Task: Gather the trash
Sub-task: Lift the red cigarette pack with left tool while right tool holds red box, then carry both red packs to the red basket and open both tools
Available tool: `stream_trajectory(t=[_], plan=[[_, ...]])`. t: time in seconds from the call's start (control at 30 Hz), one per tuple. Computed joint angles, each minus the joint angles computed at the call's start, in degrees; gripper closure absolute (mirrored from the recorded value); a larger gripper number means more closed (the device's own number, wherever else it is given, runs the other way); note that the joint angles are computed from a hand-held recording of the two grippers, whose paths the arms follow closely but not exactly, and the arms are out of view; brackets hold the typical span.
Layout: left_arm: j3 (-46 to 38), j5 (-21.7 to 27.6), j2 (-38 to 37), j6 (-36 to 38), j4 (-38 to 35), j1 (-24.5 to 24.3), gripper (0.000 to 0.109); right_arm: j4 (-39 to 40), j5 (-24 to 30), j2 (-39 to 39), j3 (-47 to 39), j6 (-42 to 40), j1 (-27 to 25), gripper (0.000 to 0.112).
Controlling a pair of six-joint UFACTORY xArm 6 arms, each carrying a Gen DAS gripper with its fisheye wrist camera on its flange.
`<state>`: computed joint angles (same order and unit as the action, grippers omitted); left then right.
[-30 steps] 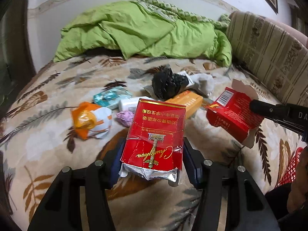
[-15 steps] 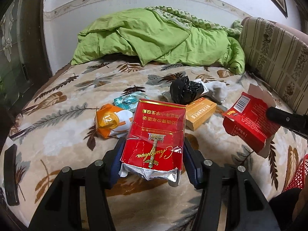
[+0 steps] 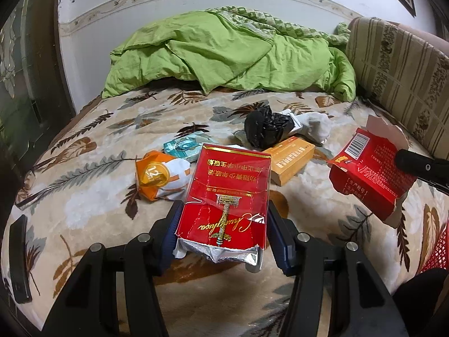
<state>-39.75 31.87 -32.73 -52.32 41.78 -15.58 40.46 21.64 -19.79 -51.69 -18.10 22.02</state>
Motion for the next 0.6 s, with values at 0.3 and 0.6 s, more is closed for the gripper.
stream_trajectory(t=[0.3,0.6], plan=[[-0.3,-0.5,-0.1,1.0,-1.7,-3.6,0.053,2.7,2.4,-3.6,2.1,-0.1,-2.3,0.107],[-2.2,-1.4,1.3,3.2,-3.3,-8.7,0.053,1.8,7.1,-9.0,4.8,1.5,-7.4,0.107]])
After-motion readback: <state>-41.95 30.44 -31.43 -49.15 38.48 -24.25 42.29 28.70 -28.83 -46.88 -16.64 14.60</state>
